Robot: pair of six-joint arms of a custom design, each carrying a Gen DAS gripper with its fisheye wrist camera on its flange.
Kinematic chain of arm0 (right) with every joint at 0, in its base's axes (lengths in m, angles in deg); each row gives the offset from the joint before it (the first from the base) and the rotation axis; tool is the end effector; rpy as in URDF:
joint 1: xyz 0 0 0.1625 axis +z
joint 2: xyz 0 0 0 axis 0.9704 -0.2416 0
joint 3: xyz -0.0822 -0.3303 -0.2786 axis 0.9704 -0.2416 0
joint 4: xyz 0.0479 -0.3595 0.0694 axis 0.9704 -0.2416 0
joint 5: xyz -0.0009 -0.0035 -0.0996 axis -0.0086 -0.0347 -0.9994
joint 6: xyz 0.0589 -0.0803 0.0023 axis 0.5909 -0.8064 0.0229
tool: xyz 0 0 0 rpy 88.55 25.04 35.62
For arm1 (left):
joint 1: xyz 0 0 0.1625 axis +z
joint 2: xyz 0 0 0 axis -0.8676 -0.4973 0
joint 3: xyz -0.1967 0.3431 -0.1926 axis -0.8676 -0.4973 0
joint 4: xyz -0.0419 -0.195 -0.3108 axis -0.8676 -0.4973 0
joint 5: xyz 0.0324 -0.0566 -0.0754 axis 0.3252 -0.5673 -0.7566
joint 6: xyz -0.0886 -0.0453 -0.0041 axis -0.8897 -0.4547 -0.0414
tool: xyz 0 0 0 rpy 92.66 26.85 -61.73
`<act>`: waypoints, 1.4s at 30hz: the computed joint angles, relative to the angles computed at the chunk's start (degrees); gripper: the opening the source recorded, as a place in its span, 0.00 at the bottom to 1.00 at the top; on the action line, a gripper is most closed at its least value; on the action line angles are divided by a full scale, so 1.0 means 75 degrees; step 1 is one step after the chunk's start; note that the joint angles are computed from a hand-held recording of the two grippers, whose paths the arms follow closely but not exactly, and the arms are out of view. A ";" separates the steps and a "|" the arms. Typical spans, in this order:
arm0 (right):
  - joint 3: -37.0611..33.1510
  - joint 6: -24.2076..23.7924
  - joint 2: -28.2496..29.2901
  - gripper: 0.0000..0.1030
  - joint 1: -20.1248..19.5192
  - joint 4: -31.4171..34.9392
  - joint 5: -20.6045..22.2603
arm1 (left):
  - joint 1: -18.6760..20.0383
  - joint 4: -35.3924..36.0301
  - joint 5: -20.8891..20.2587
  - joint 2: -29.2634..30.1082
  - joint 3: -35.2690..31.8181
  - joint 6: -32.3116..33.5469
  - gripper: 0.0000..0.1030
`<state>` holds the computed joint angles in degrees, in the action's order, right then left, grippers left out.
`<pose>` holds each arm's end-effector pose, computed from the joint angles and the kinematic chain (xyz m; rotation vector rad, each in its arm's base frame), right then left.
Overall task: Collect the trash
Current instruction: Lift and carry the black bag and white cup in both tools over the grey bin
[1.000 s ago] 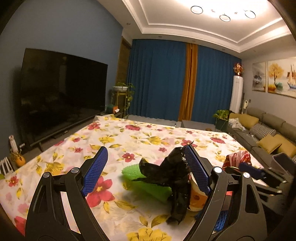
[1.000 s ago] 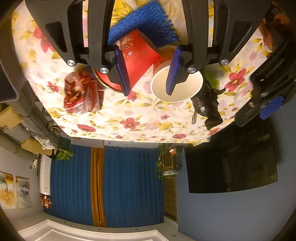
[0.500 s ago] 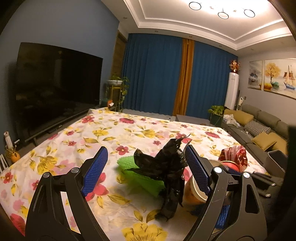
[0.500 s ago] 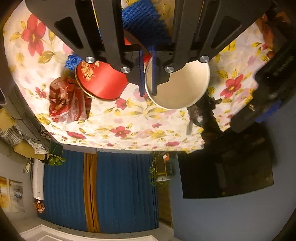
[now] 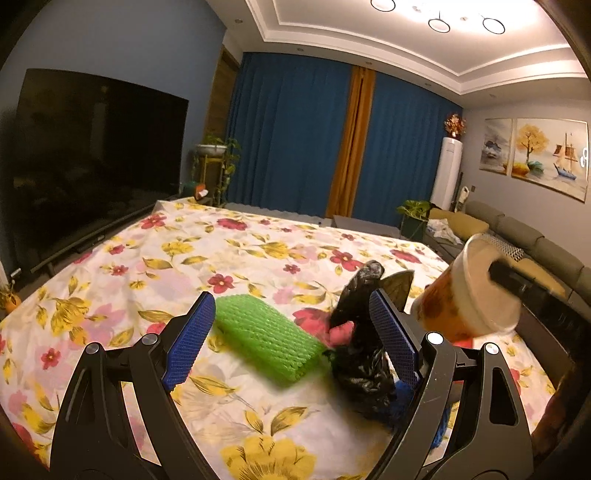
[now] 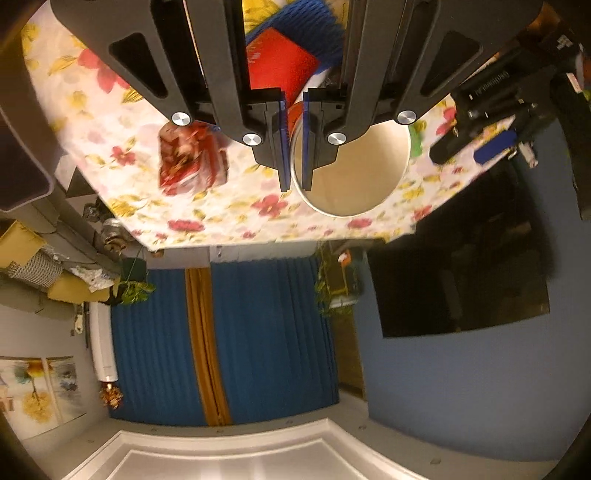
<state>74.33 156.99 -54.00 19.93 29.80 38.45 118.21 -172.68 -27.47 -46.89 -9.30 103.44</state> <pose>0.2313 -0.7369 0.0828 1.3633 -2.5138 1.1285 -0.1339 -0.6385 0.1277 -0.0914 1.7525 -1.5847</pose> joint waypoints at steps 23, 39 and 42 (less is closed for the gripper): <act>0.0132 0.0289 -0.0244 0.06 -0.0093 -0.0548 -0.0039 | 0.0816 0.5539 -0.1164 -0.0454 -0.0477 -0.3678 0.35; -0.0526 0.0366 0.0032 0.06 -0.0083 -0.0094 0.0023 | 0.0383 0.3605 -0.1237 -0.0486 -0.0016 -0.2689 0.00; -0.0644 0.0411 0.0050 0.06 -0.0088 0.0054 -0.0073 | 0.0146 0.2978 -0.1044 -0.0495 0.0156 -0.2321 0.00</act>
